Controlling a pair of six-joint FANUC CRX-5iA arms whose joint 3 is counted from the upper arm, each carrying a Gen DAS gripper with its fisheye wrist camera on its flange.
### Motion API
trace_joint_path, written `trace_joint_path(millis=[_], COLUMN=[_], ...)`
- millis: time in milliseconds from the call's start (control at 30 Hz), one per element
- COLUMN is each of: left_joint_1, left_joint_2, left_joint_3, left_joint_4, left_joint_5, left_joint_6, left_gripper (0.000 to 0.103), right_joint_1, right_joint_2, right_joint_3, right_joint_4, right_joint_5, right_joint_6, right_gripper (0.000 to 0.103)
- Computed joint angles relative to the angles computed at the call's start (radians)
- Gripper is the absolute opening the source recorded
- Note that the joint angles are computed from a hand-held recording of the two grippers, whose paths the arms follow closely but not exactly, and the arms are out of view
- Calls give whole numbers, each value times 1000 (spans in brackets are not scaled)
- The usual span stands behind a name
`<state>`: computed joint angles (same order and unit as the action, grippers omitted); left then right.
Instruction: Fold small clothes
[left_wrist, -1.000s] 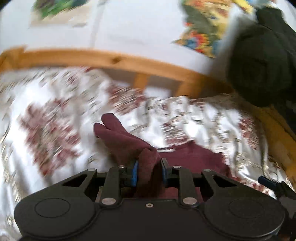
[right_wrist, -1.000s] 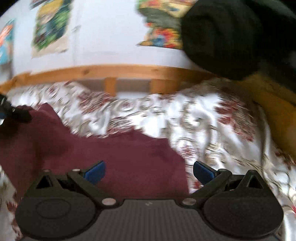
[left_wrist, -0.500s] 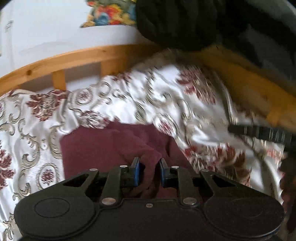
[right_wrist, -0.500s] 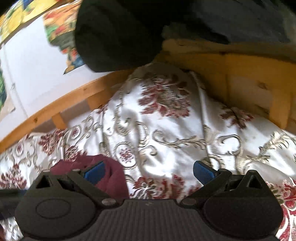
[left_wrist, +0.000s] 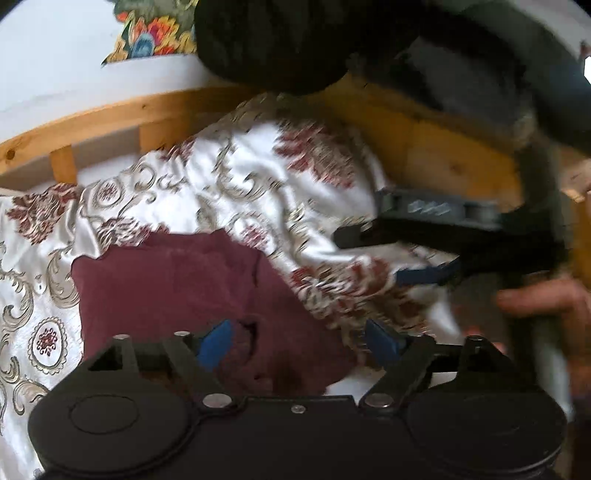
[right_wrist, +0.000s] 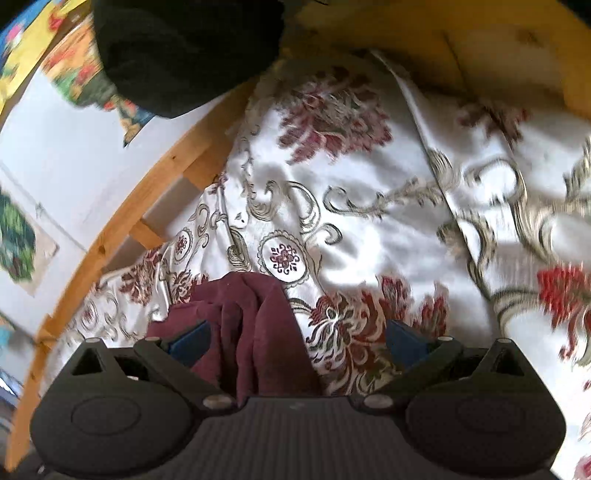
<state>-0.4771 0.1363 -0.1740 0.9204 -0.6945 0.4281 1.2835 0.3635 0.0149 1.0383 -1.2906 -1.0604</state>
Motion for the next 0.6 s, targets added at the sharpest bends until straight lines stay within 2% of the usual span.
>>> trace_joint_path(millis=[100,200,300,400,467,600], left_joint_1=[16,31,58,79,96,130], left_joint_2=[-52,-97,-117,-121,-112,-85], left_joint_3=[-60,-112,-122,-148,-150,-137], left_joint_4=[123,205,166,127,76,-1], left_joint_5=[-15,7,32,71,83,52], left_joint_6=[-101,-195,-207,-239,-210,-113], left_gripper=[101,102,102,102,102,102], right_joint_1=[-3,-14,-31,-43,-57,-95], right_joint_2=[-8,-2,14,60,76,88], right_joint_3=[-26,-26,-31,11,18,-4], right_joint_4=[16,28,82,125,169,290], right_joint_5=[28,67,107,84,103,184], right_joint_6=[-60,-51,-62,-41,-17,-1], right_gripper=[103,103,103,103,103,103])
